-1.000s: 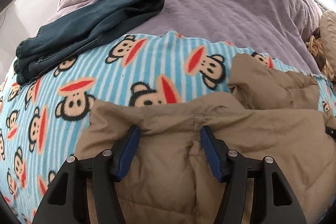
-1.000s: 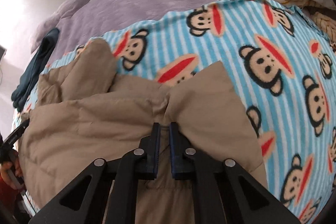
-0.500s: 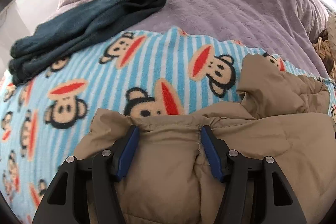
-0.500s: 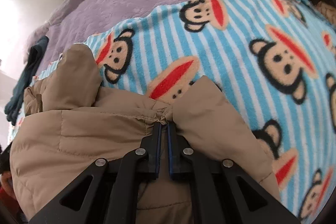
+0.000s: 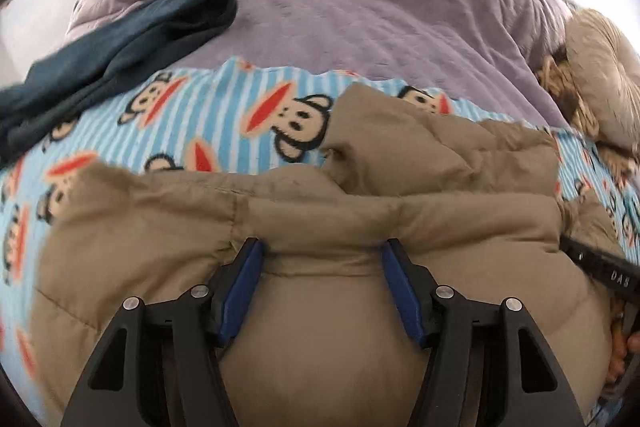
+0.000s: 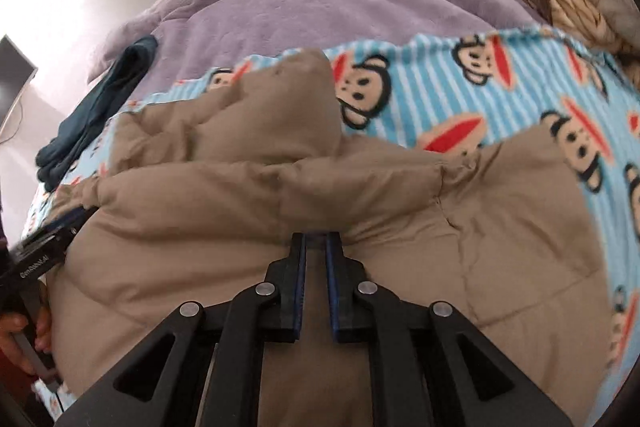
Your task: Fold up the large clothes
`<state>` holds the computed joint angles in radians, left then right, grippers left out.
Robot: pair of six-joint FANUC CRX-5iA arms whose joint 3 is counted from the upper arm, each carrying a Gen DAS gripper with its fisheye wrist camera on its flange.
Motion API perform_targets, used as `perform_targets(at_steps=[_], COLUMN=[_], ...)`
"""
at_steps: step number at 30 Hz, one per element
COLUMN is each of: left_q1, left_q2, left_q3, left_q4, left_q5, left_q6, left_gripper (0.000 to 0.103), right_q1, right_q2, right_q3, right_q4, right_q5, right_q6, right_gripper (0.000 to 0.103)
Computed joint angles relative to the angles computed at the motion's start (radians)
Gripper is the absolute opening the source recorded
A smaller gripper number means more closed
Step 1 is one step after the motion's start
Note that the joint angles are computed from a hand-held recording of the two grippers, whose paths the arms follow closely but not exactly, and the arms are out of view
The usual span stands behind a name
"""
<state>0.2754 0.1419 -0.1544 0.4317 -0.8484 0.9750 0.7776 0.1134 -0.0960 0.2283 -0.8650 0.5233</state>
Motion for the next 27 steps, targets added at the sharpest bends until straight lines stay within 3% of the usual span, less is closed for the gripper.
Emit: perform_targets(at_steps=[6, 11, 15, 16, 20, 27], left_q1=[-0.013, -0.016, 0.015, 0.023, 0.06, 0.121], left_q2=[0.006, -0.006, -0.062, -0.077, -0.145, -0.26], left_q3=[0.007, 0.051, 0.037, 0.029, -0.005, -0.084], left_q4=[-0.033, -0.093, -0.081, -0.077, -0.079, -0.095], left_q5=[0.01, -0.047, -0.095, -0.101, -0.148, -0.244], left_q6=[0.011, 0.076, 0.093, 0.089, 0.083, 0.087], left_gripper=[0.064, 0.064, 0.064, 0.064, 0.064, 0.064], right_q1=[-0.009, -0.012, -0.008, 0.0, 0.037, 0.127], right_q2=[0.013, 0.031, 0.001, -0.013, -0.069, -0.204], right_q3=[-0.029, 0.044, 0.063, 0.057, 0.027, -0.08], right_q4=[0.003, -0.035, -0.056, -0.046, -0.021, 0.015], right_q5=[0.06, -0.039, -0.086, -0.089, -0.12, -0.148], right_q6=[-0.022, 0.007, -0.013, -0.026, -0.082, -0.256], right_gripper=[0.011, 0.012, 0.043, 0.046, 0.047, 0.062])
